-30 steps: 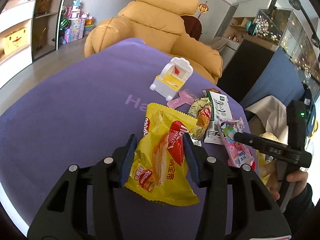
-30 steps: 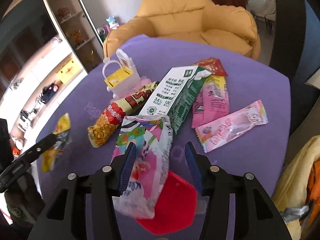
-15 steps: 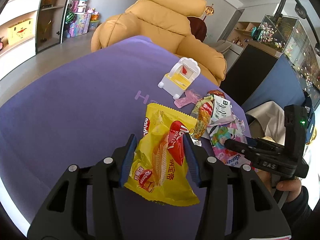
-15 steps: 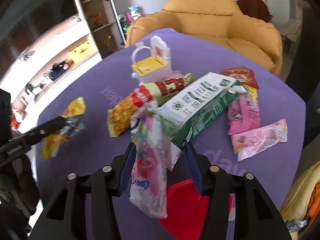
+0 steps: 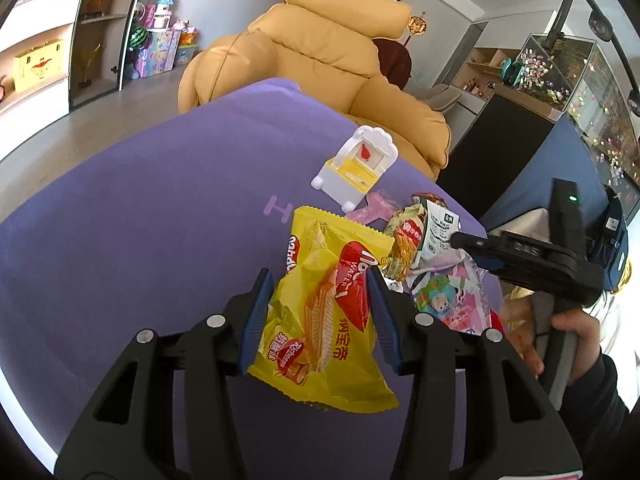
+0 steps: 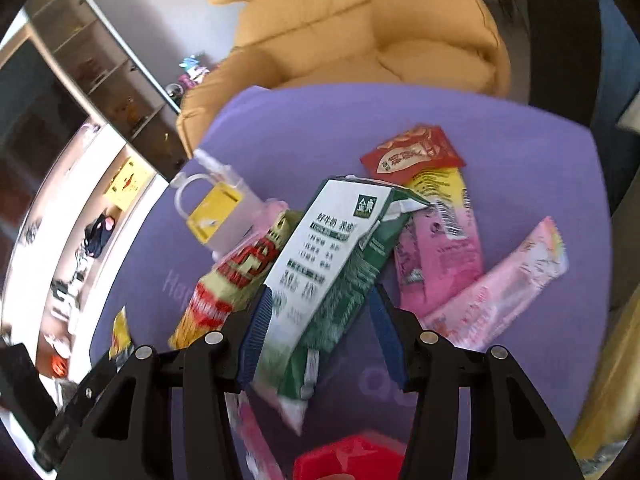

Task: Collect trash
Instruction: 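Grasp the yellow wafer snack bag with the left tool, then grasp the green-and-white milk carton with the right tool while the left tool lifts the bag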

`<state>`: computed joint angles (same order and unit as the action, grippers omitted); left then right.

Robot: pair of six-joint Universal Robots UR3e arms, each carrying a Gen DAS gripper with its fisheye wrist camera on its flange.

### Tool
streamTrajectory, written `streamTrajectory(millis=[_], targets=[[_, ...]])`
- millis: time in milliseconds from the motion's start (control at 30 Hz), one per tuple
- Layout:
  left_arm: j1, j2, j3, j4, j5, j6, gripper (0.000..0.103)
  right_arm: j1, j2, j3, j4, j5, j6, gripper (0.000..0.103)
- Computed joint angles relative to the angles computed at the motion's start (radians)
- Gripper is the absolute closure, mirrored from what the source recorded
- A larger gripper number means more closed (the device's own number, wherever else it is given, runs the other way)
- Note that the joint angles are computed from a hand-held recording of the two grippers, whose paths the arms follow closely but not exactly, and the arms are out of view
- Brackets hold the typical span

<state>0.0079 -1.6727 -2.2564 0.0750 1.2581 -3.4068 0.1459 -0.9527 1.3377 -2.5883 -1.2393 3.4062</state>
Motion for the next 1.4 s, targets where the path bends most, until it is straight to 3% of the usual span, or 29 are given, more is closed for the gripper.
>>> streamTrajectory(millis=[100, 300, 367, 467, 567, 867, 933, 967, 1100, 1400], targets=[[-0.002, -0.016, 0.029, -0.015, 0.002, 0.013, 0.058, 0.015, 0.082, -0.124, 0.077, -0.020, 0.037, 0.055], [0.005, -0.052, 0.068, -0.020, 0.001, 0.016, 0.057, 0.033, 0.097, -0.116, 0.013, -0.047, 0.041, 0.055], [0.005, -0.070, 0.085, -0.022, -0.002, 0.008, 0.057, 0.022, 0.109, -0.129, 0.018, -0.024, 0.047, 0.055], [0.009, -0.085, 0.100, -0.031, -0.019, -0.004, 0.057, -0.001, 0.137, -0.176, 0.079, 0.045, 0.066, 0.046], [0.010, -0.084, 0.101, -0.038, -0.021, -0.009, 0.057, 0.013, 0.163, -0.248, 0.147, 0.035, 0.025, 0.046], [-0.003, -0.081, 0.131, -0.065, 0.005, 0.001, 0.057, -0.023, 0.205, -0.248, 0.051, 0.114, 0.085, 0.045], [-0.011, -0.088, 0.149, -0.073, 0.011, -0.002, 0.057, -0.027, 0.203, -0.262, 0.078, 0.133, 0.037, 0.057], [-0.013, -0.088, 0.152, -0.073, 0.011, -0.004, 0.057, -0.027, 0.195, -0.254, 0.072, 0.130, 0.026, 0.064], [-0.030, -0.076, 0.171, -0.093, 0.020, -0.006, 0.057, -0.016, 0.080, -0.107, -0.040, 0.094, -0.043, 0.070], [-0.117, -0.014, 0.258, -0.148, 0.082, -0.006, 0.057, -0.001, -0.186, 0.158, -0.226, -0.014, -0.149, 0.070]])
